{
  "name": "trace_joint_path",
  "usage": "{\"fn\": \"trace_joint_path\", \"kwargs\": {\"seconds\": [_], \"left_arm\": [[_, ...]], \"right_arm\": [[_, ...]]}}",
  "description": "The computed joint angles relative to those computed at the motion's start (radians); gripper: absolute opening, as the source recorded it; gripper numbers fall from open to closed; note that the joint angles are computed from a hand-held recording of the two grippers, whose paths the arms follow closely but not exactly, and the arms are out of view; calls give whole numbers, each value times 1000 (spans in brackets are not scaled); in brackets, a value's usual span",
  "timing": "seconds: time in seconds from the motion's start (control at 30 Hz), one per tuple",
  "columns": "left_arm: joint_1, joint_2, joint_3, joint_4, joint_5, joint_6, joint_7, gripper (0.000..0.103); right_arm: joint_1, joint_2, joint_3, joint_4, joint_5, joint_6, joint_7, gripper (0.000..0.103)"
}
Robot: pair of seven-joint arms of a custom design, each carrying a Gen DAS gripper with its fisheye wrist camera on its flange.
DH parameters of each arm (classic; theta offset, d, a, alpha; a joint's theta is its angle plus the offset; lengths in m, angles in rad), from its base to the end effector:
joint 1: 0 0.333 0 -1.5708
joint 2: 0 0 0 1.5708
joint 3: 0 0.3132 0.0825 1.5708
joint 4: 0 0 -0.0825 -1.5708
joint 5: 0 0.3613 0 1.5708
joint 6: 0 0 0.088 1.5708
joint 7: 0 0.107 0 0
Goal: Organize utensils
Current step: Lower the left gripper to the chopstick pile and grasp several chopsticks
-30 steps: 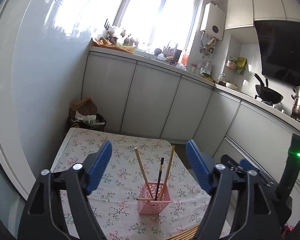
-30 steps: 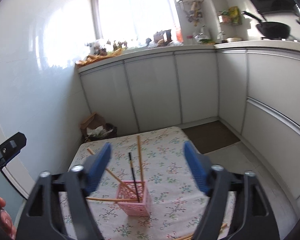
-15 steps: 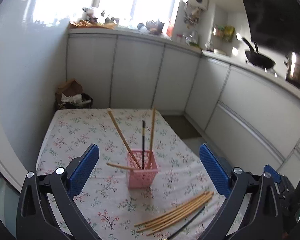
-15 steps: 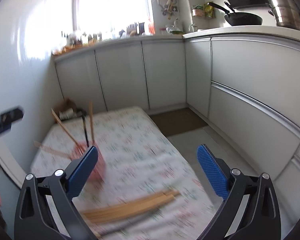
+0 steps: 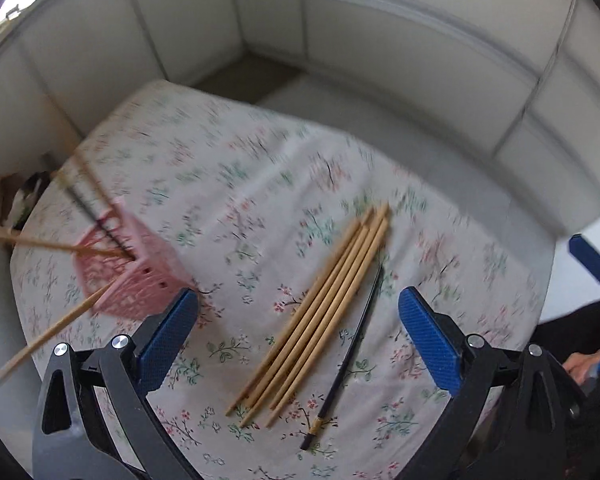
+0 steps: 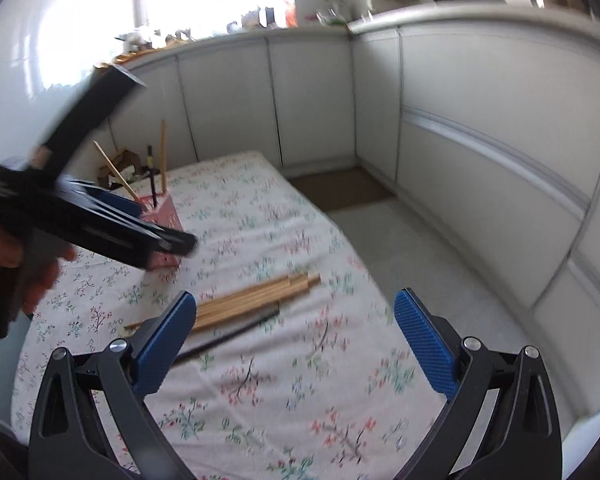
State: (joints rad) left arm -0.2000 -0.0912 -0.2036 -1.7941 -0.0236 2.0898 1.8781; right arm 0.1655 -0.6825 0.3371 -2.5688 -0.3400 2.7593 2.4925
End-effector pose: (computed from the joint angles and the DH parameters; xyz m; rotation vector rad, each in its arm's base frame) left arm 0.4989 -0.2196 0.6196 -1.1971 2.5936 -0.4163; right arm 0.3184 0.2182 0.5718 -1.5170 1.7344 -0.6604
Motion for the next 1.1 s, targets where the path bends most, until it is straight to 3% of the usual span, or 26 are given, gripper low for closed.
{"fn": "trace_joint_path", "kwargs": {"seconds": [0.23, 0.3, 0.37, 0.47, 0.7, 0.8, 0.87, 0.97, 1.03, 1.1], "left_arm": [[-70, 328, -26, 355, 198, -275, -28, 86], [-91, 400, -18, 445, 225, -346, -24, 85], [-103, 460, -11, 519, 228, -409, -10, 77], [-113, 523, 4, 590, 232, -456, -5, 70], [-94, 551, 7, 612, 181, -468, 47, 63], [-94, 539, 6, 582, 193, -456, 94, 53], [-88, 551, 0, 609, 157, -494, 100, 32], [-87, 539, 0, 594, 138, -493, 92, 25], [-71, 510, 3, 548, 106, -459, 53, 18], [-35, 436, 4, 431, 44, -372, 13, 12]], "right_arm": [[19, 31, -16, -8, 17, -18, 1, 97], [25, 35, -25, -11, 20, -17, -5, 97], [28, 40, -33, -13, 23, -8, -11, 97], [45, 53, -58, -12, 48, 8, -26, 97], [80, 81, -98, -1, 133, -11, -53, 97], [78, 88, -98, 7, 143, -26, -55, 97], [74, 96, -93, 15, 142, -41, -55, 97], [55, 109, -73, 36, 119, -84, -40, 97], [52, 129, -78, 55, 112, -110, -38, 97], [43, 174, -78, 111, 93, -165, -43, 97]]}}
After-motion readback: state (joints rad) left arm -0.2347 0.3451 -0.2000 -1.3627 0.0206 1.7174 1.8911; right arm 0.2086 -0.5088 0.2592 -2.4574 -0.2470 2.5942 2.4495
